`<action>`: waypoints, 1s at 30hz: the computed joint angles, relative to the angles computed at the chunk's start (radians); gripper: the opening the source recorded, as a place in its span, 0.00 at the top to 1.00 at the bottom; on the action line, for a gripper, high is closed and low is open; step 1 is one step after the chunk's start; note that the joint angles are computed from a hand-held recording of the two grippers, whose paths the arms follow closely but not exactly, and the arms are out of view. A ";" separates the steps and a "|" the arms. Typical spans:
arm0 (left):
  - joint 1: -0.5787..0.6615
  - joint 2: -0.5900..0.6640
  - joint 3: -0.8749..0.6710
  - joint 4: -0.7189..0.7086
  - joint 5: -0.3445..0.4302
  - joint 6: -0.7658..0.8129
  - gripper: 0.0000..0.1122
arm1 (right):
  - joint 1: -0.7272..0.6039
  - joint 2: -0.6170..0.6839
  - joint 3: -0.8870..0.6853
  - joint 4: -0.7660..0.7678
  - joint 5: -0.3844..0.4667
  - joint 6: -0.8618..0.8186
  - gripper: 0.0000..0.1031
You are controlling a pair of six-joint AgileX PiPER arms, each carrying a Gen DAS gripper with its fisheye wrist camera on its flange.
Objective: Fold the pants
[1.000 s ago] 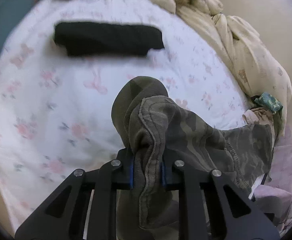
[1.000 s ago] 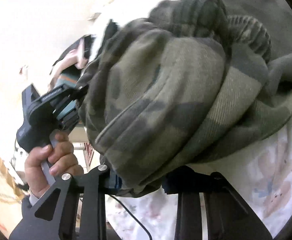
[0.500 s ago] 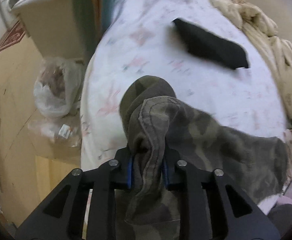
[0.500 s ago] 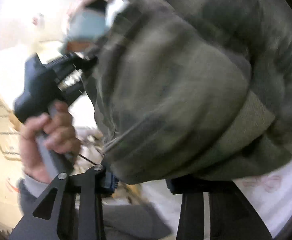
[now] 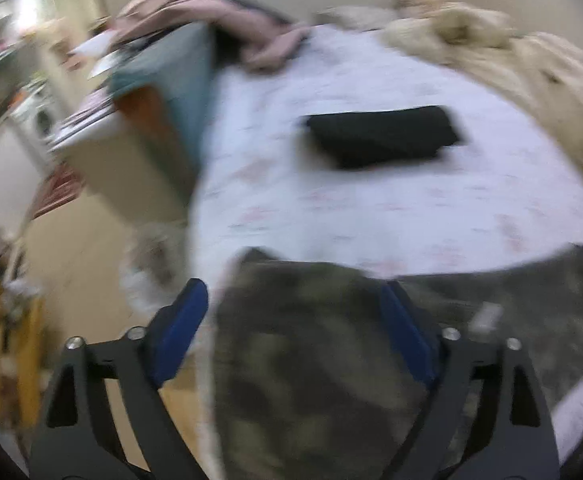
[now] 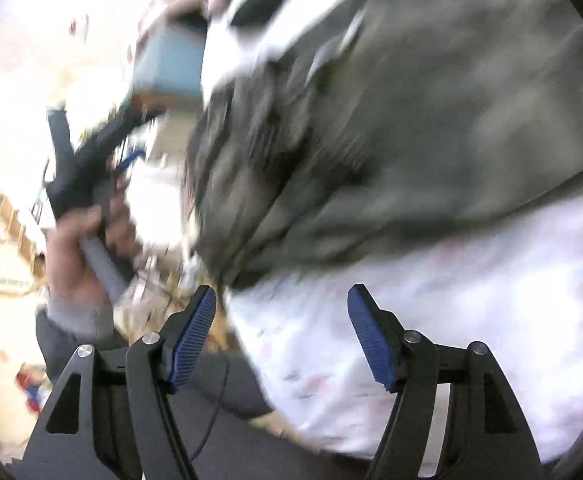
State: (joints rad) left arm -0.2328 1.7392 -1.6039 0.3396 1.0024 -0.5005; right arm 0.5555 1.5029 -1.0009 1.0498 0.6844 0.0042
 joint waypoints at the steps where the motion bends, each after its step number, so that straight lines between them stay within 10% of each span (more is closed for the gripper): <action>1: -0.019 0.002 -0.002 -0.032 -0.001 0.011 0.23 | -0.064 -0.046 0.034 -0.042 -0.021 0.035 0.31; 9: -0.086 0.121 -0.021 -0.153 0.138 -0.018 0.23 | -0.525 -0.325 0.259 -0.607 -0.068 0.615 0.31; 23: -0.054 0.153 0.073 -0.250 0.087 -0.024 0.20 | -0.762 0.035 0.051 -0.871 -0.147 0.472 0.31; 26: -0.048 0.146 0.080 -0.255 0.084 -0.018 0.20 | -0.756 0.056 0.007 -0.871 -0.133 0.408 0.74; 30: -0.034 0.133 0.093 -0.273 0.078 -0.011 0.20 | -0.708 -0.082 0.037 -0.737 -0.200 0.220 0.79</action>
State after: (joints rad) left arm -0.2670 1.8719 -1.5108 0.0670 1.0805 -0.5114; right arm -0.1530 1.4209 -0.9636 0.3125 0.4844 0.2247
